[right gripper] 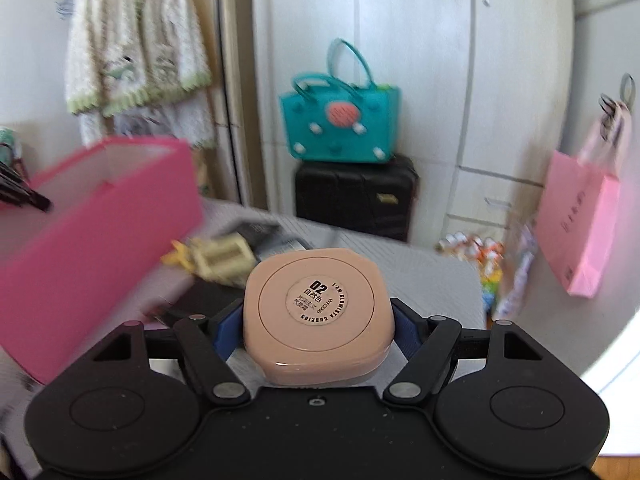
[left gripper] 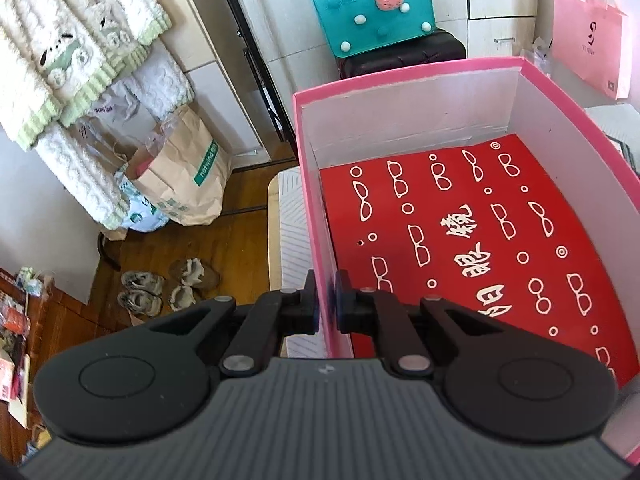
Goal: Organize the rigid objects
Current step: 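Carry the peach case into the pink box and release it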
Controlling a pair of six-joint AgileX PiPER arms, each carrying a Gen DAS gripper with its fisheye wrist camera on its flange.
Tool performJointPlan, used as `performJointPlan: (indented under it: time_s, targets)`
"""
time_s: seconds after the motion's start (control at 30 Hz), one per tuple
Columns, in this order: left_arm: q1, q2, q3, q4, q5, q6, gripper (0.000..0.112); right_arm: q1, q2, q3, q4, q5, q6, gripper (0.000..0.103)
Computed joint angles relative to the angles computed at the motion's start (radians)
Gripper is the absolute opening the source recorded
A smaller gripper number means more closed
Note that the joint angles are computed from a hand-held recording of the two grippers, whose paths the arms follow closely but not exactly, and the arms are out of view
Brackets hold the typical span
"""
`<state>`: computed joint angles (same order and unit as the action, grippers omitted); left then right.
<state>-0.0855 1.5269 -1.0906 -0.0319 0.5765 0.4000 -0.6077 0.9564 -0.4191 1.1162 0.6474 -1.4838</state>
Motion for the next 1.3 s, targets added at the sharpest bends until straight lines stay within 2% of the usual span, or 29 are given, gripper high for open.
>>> performJointPlan:
  time_s: [0.1, 0.23, 0.37, 0.5, 0.67, 0.8, 0.9, 1.1, 1.3]
  targets:
    - [0.026, -0.025, 0.015, -0.059, 0.006, 0.054, 0.007, 0.110, -0.036, -0.073, -0.065, 0.039, 0.136, 0.079]
    - [0.054, -0.082, 0.099, -0.156, -0.054, 0.189, 0.006, 0.390, 0.007, -0.216, -0.190, 0.014, 0.371, 0.079]
    - [0.095, -0.080, 0.082, -0.244, -0.003, 0.293, 0.006, 0.661, 0.164, -0.397, -0.315, -0.003, 0.577, 0.079]
    - [0.104, -0.088, 0.090, -0.276, 0.004, 0.343, 0.006, 0.841, 0.408, -0.637, -0.451, 0.049, 0.825, 0.079]
    - [0.128, -0.085, 0.093, -0.341, 0.012, 0.409, 0.006, 0.944, 0.747, -1.002, -0.613, 0.197, 1.103, 0.079]
    - [0.144, -0.084, 0.095, -0.375, 0.019, 0.459, 0.007, 1.013, 0.935, -1.223, -0.776, 0.270, 1.276, 0.079]
    - [0.164, -0.076, 0.087, -0.412, 0.039, 0.498, 0.007, 1.036, 1.061, -1.377, -0.840, 0.333, 1.348, 0.079]
    - [0.190, -0.072, 0.087, -0.470, 0.057, 0.561, 0.008, 1.046, 1.212, -1.550, -0.910, 0.423, 1.400, 0.079]
    - [0.203, -0.067, 0.078, -0.493, 0.077, 0.590, 0.009, 1.057, 1.243, -1.567, -0.937, 0.417, 1.387, 0.079]
